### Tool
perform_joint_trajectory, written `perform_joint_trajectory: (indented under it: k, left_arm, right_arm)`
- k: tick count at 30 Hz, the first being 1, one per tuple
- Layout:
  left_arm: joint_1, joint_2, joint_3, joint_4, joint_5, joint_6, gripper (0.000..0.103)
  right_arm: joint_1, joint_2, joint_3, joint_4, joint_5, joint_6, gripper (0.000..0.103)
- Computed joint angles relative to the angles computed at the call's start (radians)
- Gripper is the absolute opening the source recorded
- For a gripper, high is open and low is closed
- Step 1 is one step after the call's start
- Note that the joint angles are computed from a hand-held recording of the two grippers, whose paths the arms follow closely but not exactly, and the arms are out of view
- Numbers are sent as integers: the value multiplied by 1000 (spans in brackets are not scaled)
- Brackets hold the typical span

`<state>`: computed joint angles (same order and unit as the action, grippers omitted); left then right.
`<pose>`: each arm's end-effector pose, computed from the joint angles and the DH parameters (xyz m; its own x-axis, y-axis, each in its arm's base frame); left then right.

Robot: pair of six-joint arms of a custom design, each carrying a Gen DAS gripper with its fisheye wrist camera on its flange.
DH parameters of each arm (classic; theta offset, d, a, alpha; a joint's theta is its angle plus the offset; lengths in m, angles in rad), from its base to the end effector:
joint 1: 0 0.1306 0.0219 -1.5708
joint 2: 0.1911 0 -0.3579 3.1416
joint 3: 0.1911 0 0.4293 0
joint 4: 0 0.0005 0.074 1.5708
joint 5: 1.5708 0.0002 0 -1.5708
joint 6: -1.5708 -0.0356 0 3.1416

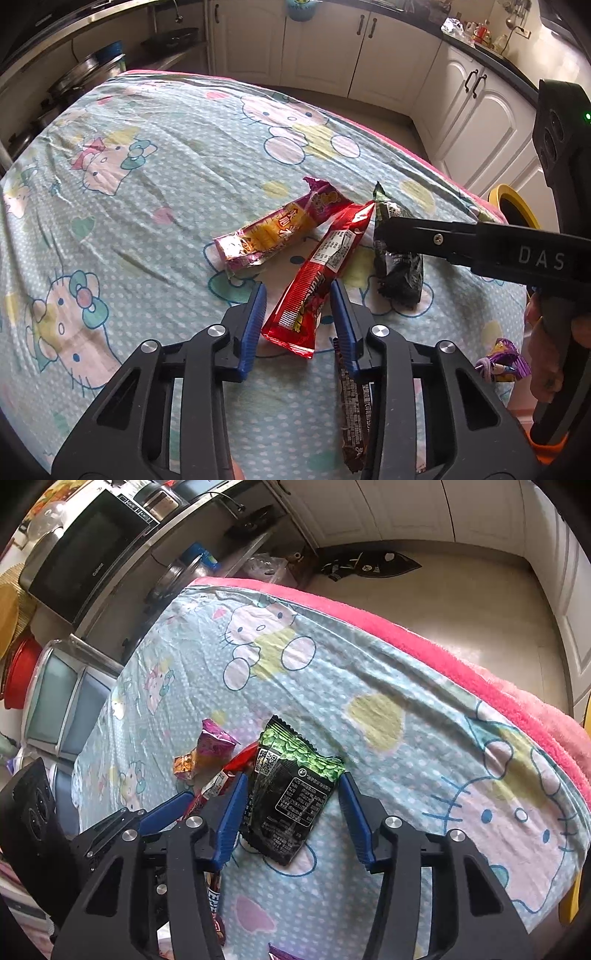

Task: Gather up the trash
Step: 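Grasp the black-green chip bag with right tool while left tool grasps red wrapper, then carry black chip bag and red wrapper in both tools over the bin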

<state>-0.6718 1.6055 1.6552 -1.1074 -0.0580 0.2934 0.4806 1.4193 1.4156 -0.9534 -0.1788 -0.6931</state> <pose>0.4584 -0.3625 0.4052 -0.8260 0.2880 -0.4845 0.3763 0.9218 -0.0936 0.4655 0.2493 0.3974 -0.9064 0.2365 -0.3501 0.0433 0.8763 0.4798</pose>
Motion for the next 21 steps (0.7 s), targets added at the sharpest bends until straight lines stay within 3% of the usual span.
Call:
perform_joint_trajectory:
  k: [3,11,14,21]
  left_arm:
    - [-1,2,3,-6,-4,-4,26]
    - [-4,4,12,-22,8,-20,12]
    - [-1,-9,-1,-14,20,-20,10]
    - [-12,-60,-31,18,18,-27,9]
  right_arm:
    - [3,3,5,-11,10,9,48]
    - [-6,1,0,-6,-2,9,31]
    - [-16,-20,-24,20,-23,-3,25]
    - [-23,-93,-88,66,-15,-6,22]
